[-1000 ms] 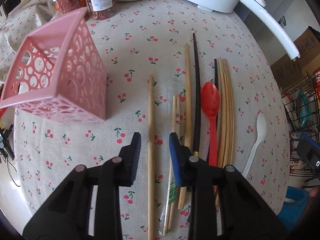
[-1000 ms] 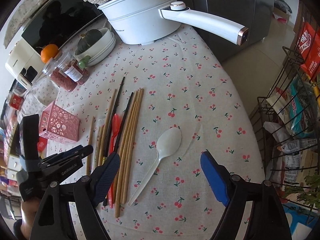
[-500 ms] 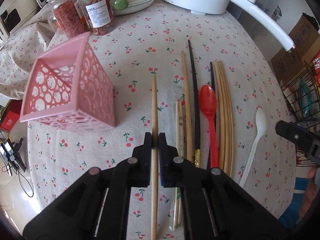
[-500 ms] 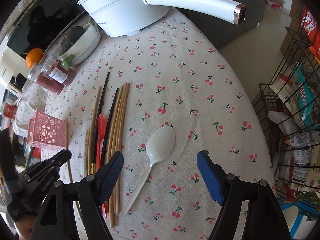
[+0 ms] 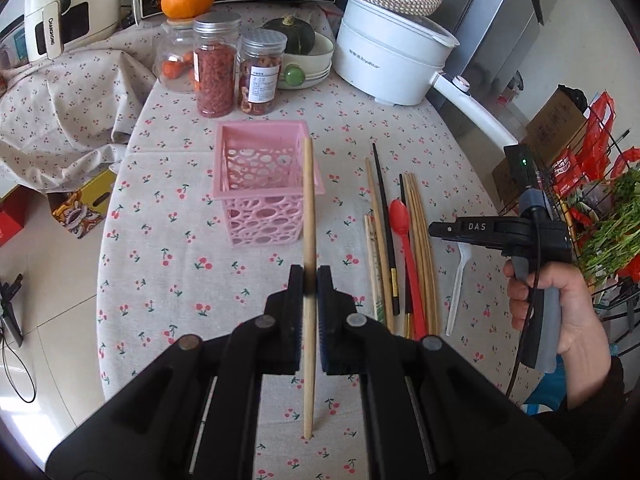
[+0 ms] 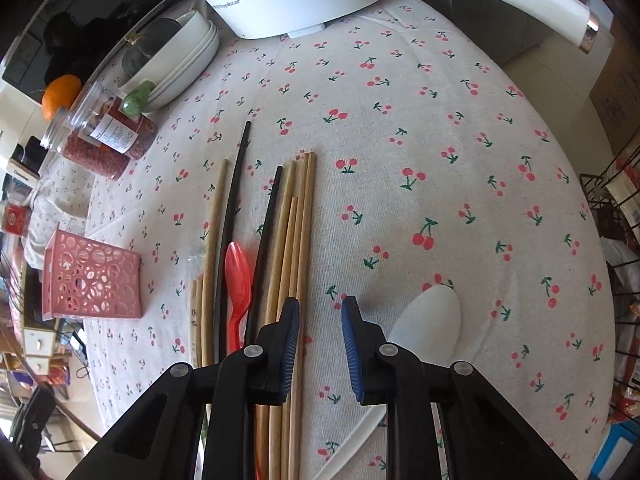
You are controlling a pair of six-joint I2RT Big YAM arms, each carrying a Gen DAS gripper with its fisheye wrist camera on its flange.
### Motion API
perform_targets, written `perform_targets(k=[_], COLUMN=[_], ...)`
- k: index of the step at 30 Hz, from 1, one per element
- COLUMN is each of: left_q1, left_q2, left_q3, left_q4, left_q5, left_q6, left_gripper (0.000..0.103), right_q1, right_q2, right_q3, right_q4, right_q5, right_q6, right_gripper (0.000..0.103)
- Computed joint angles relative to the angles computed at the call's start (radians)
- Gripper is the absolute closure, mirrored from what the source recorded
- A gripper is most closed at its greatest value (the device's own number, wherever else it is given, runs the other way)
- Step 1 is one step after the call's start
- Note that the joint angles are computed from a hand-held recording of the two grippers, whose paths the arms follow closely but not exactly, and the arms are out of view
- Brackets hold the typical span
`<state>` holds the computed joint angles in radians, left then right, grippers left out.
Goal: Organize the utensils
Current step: 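Grasp a single wooden chopstick with the left tool while the right tool grasps a wooden chopstick pair, then carry both chopsticks over the pink basket and open both tools to drop them in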
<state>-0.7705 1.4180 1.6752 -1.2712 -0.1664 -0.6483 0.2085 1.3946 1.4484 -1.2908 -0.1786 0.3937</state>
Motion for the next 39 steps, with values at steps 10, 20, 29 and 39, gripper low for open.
perform_targets(k=[10,20,29,39], left_q1=[0.032,0.05,0.048,0.022], left_q2=[-0.057,-0.067,-0.067,-0.112], left_q3=[-0.056,-0.078,-0.076,-0.048], left_q4=[0.033,0.034,0.047,0.079], left_q5=[0.051,0.07,0.063,-0.025], left_q6=[-0.005,-0.01,-0.001,0.014], left_gripper=[0.096,0.096,0.096,0.096], right_q1=[0.073,0.138,0.086,0.035], right_q2=[0.066,0.136,0.106,-0.116], right_q3=[0.081,0.148,0.087,0.025], right_q4=[-0.091,-0.2,-0.067,0.088], right_q5=[0.171,0.299,0.254,0.109], right_q6=[0.036,0.014,-0.015,-0.053], right_gripper=[0.082,0.082,0.093,0.094])
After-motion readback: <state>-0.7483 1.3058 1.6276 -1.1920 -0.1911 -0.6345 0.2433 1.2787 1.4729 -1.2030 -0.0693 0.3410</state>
